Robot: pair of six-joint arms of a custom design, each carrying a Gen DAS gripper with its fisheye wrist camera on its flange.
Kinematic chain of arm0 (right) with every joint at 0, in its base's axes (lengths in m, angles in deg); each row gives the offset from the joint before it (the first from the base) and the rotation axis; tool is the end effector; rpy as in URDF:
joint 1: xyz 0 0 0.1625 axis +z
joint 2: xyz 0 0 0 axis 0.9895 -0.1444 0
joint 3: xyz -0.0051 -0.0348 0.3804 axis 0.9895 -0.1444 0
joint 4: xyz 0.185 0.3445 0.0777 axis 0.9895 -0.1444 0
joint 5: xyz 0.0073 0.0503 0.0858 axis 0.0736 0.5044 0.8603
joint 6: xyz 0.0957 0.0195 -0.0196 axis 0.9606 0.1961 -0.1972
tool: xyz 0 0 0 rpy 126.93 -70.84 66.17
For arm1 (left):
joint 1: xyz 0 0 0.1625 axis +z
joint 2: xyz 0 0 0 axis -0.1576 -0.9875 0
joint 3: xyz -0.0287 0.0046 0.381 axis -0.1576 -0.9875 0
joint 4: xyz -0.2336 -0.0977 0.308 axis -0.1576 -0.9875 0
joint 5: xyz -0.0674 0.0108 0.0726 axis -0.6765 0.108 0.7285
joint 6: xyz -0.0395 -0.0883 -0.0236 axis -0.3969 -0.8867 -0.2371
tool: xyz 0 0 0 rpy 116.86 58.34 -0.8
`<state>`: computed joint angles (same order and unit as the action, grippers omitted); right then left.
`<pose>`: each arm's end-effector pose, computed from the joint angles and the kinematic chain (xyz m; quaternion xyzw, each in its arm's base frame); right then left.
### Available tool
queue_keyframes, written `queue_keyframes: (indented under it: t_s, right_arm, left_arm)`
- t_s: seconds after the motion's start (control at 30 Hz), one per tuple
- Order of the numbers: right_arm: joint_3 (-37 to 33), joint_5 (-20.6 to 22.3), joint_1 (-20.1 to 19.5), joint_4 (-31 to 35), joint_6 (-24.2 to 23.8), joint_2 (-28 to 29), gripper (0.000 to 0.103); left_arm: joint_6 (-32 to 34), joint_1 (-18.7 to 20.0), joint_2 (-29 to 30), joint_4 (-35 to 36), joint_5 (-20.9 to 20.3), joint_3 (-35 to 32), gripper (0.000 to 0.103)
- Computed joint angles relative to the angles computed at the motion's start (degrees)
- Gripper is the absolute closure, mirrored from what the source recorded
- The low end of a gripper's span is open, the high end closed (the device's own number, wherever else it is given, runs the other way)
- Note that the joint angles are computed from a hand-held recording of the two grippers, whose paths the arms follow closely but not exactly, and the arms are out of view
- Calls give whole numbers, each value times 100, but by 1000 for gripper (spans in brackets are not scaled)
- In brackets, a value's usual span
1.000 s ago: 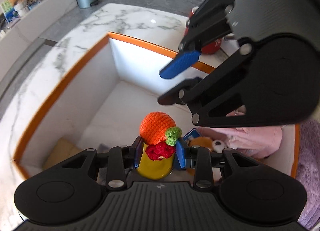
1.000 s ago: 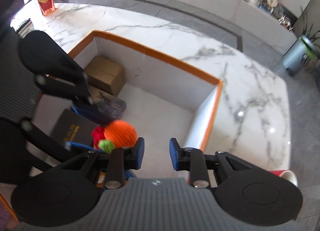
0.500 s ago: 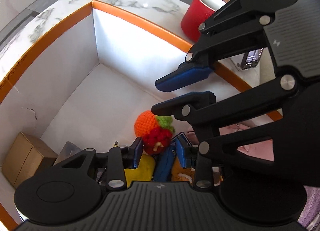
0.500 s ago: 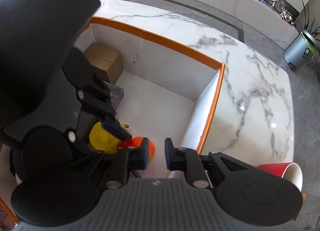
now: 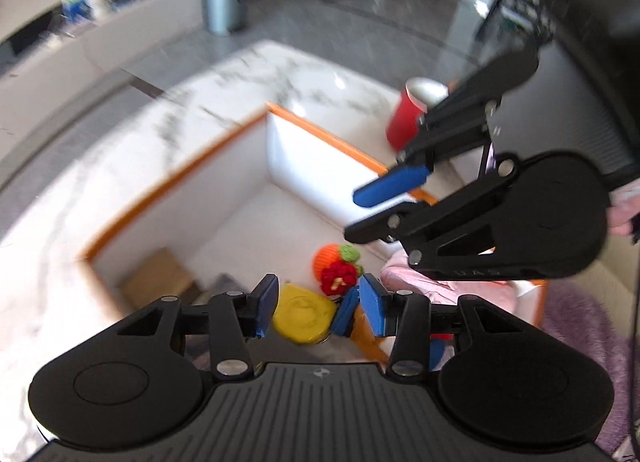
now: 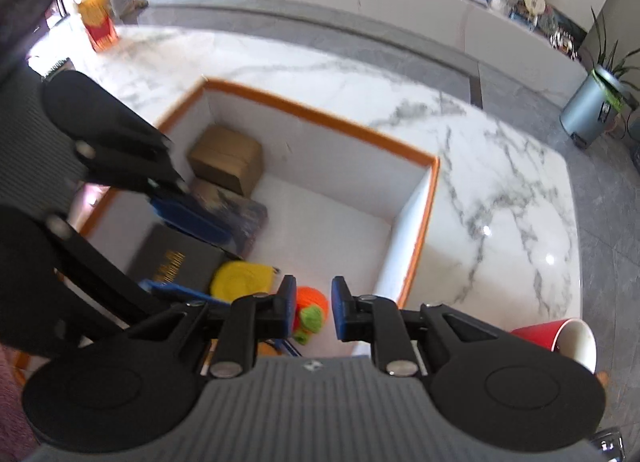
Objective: Organize objects
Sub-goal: 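Move both grippers to the white box and pink card wallet, then grasp white box with left gripper while right gripper grasps pink card wallet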
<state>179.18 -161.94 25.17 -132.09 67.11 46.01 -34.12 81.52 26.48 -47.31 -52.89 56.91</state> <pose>0.2354 -0.5771 0.0743 0.1070 -0.8822 0.2412 0.3900 -0.0390 -0.6612 0.2370 0.4868 0.8563 -0.0573 0.1628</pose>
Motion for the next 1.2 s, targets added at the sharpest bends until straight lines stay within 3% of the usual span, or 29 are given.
queue_keyframes:
  t_s: [0.1,0.3,0.5,0.63,0.73,0.8,0.9,1.2]
  right_arm:
    - [-20,251,191,-215,-108,21,78]
    - [-503,755,557,-177,-390,380,76]
    - [-1529,1074,704,531,-605,1123,66]
    - [-2364,1136,685,1243,-650,1715,54]
    - [-3033,1077,599,1827,-646,2164,51]
    - [-3435,1011,554,2205,-577,2417,48]
    - [-4059,863,496,2730,-479,2797,38]
    - [-6181,539,295,4563,-289,3931,26]
  left_arm:
    - [69,58,-561,-194,53,252,49]
    - [-157,45,-1330,-677,798,813,45]
    - [-132,175,-1328,-1154,1565,878,37]
    - [182,426,-1065,-1742,1798,913,32]
    - [299,690,-1060,-1684,1735,821,28]
    - [258,833,-1023,-1541,1595,738,20]
    - [372,992,-825,-1624,1550,642,19]
    - [134,1344,-275,-1239,1283,-83,19]
